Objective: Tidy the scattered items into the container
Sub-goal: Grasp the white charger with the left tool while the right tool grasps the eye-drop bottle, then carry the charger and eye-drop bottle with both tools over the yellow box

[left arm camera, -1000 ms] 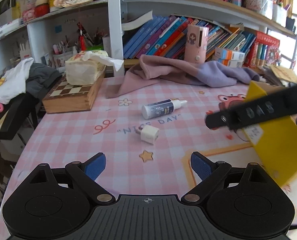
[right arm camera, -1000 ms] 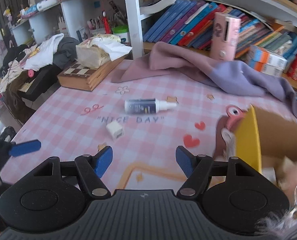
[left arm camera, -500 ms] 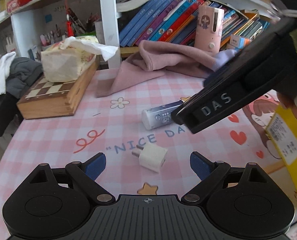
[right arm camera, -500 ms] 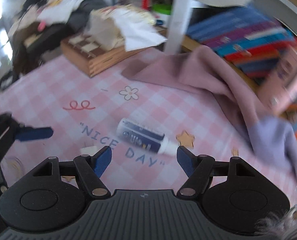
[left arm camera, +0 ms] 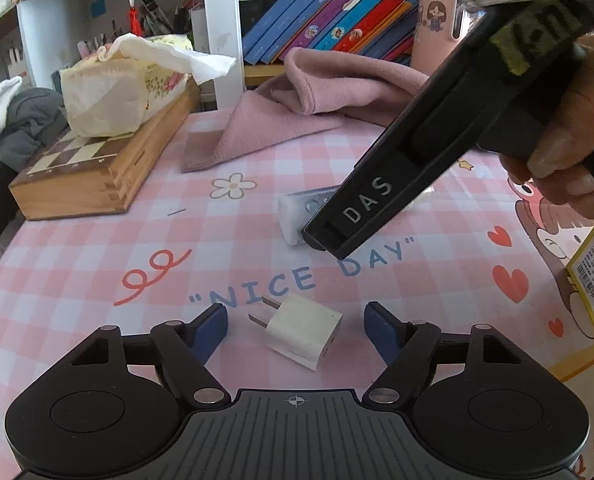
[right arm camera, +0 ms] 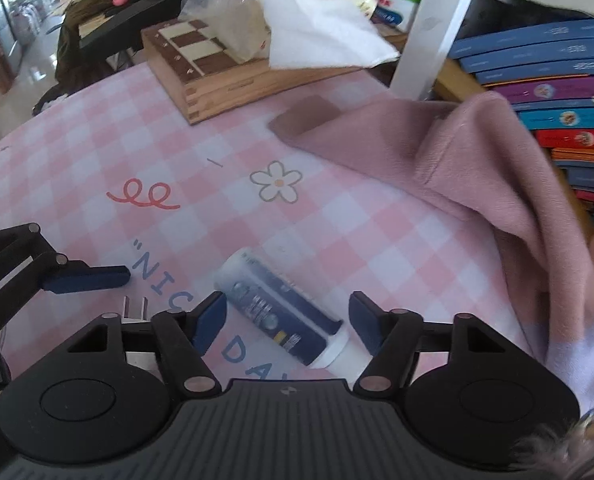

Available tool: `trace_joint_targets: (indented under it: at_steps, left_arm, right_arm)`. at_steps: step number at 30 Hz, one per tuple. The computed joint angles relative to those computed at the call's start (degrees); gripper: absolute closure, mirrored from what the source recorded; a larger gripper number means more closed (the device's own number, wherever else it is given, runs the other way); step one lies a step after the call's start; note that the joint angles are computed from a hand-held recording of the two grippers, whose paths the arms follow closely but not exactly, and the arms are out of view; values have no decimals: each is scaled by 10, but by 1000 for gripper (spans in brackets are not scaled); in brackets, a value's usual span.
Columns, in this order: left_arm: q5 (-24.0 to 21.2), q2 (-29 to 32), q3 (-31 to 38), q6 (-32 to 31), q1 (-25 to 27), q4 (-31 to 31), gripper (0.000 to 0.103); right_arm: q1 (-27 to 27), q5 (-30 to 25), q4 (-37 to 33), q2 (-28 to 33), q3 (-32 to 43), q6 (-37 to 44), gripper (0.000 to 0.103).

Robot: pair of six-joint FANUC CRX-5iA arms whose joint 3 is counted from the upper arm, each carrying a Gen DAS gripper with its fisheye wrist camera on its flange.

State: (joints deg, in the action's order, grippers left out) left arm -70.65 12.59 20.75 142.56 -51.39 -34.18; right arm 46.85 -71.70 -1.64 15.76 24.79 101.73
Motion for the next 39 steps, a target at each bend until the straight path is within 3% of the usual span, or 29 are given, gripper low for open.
trace_joint_targets:
  at_steps: [2, 4, 6, 13, 14, 16, 17, 20, 22, 24, 30, 39]
  left_arm:
    - [1, -2, -1, 6, -5, -9, 43]
    - [4, -4, -3, 5, -6, -12, 58]
    - [8, -6, -4, -4, 0, -2, 58]
    - [-2, -39, -30, 9, -4, 17, 58]
    - [-4, -44, -34, 14, -5, 17, 58]
    - [-9, -51, -41, 18, -5, 21, 58]
    - [-11, -54, -44, 20, -5, 23, 58]
    - [-21, -62, -47, 24, -8, 24, 58]
    - [-27, -67, -49, 27, -10, 23, 58]
    - [-30, -73, -51, 35, -12, 22, 58]
    - [-45, -102, -51, 53, -33, -2, 58]
    - [-46, -133, -30, 32, -65, -15, 58]
  right_arm:
    - [-2, -3, -3, 5, 5, 3, 49]
    - [-5, -14, -17, 13, 15, 4, 65]
    - [-9, -25, -37, 16, 22, 2, 72]
    - [-12, -66, -81, -8, 12, -7, 72]
    - [-6, -56, -73, -15, 0, -5, 69]
    - [8, -23, -50, -30, -26, -2, 42]
    - [12, -10, -47, -33, -33, 2, 42]
    - [19, -9, -52, -22, -21, -2, 47]
    - [31, -3, -32, -19, -25, -15, 66]
    - [33, 3, -30, -21, -29, -33, 72]
    - [39, 50, -16, -88, -91, -141, 73]
    - [88, 104, 46, -247, -222, -313, 73]
